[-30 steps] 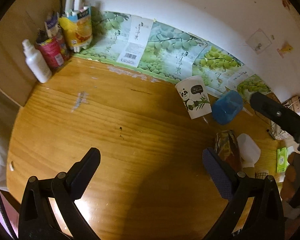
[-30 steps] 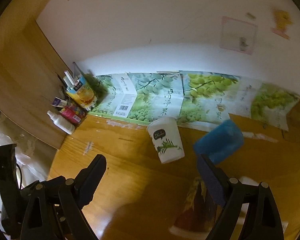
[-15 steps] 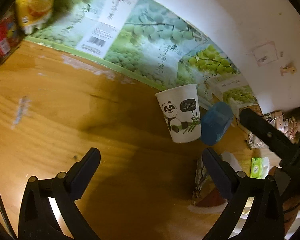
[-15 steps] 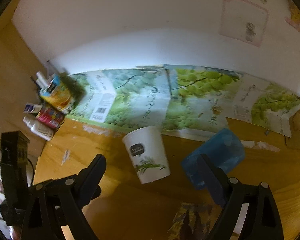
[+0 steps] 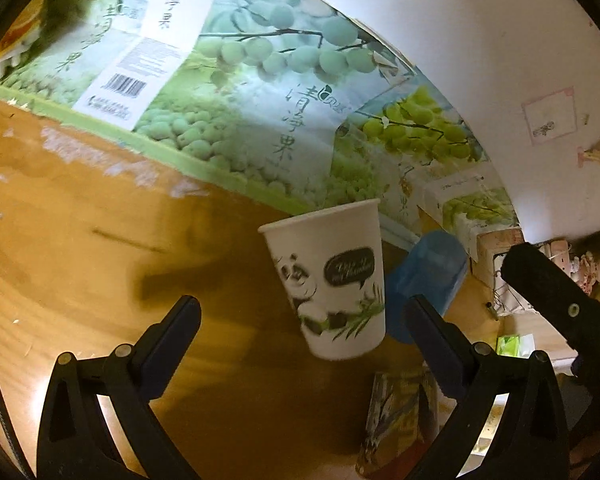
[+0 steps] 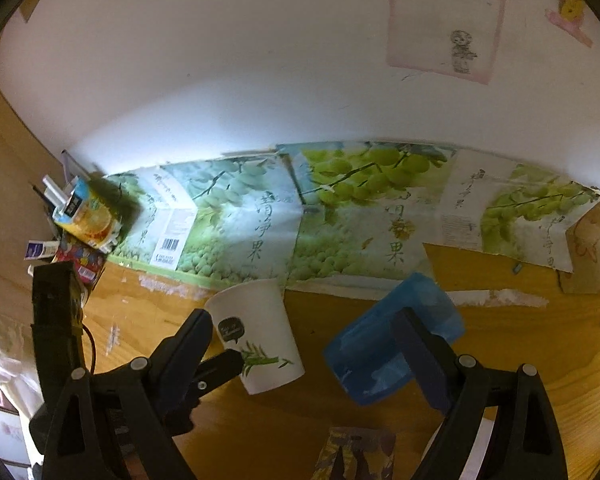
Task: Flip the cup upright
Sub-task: 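Close the left tool on the panda cup and lift it off the desk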
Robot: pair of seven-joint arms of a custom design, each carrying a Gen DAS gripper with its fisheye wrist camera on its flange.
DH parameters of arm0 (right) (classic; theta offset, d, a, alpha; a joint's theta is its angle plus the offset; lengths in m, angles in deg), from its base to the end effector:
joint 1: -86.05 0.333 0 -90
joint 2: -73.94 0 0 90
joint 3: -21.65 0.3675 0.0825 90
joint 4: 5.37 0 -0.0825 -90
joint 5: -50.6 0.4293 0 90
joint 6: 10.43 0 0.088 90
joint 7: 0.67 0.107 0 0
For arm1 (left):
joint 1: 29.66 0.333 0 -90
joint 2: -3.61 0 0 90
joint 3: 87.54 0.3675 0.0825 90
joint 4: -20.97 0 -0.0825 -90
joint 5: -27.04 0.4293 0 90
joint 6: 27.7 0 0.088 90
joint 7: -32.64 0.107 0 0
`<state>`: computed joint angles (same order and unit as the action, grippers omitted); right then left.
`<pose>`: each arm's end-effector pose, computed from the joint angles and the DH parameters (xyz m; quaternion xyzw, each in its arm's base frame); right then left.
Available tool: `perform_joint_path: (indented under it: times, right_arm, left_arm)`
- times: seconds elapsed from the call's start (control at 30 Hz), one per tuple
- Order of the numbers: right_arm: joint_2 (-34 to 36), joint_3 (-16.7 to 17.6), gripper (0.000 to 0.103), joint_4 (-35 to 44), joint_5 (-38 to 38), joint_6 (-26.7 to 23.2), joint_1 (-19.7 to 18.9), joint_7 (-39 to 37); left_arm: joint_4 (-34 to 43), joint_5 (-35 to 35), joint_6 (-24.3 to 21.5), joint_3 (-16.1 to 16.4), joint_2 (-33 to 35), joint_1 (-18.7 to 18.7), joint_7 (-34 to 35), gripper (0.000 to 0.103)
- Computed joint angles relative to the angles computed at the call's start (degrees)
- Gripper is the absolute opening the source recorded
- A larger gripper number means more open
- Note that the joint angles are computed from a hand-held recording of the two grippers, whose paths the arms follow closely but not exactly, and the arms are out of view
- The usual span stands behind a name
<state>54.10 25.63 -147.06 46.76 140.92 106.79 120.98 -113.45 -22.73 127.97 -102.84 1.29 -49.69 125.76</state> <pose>0.4440 0.2084 0.4999 -0.6597 0.7065 -0.1068 0.2328 0.4695 -0.2998 0.4041 0.6922 -0.6534 0.2807 0.1227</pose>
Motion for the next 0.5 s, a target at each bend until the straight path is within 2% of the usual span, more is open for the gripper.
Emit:
perform_joint_path:
  times: [0.2, 0.37, 0.5]
  right_arm:
    - [0.3, 0.1, 0.092, 0.1, -1.3, 0.3, -1.4, 1.3]
    - [-0.1, -0.3, 0.092, 0.0, -1.2, -0.1, -1.5, 1.0]
    - [-0.4, -0.3, 0.092, -0.2, -1.5, -0.4, -1.7, 1.1]
  left_arm:
    - [2.3, 3.1, 0.8, -0.6, 2.8, 0.0, -2.2, 0.101]
    - [3.6, 5.4, 0.0, -0.9, 4.6, 0.3, -4.8, 0.096]
    - [3.6, 4.5, 1.7, -1.4, 4.9, 0.4, -3.7, 0.091]
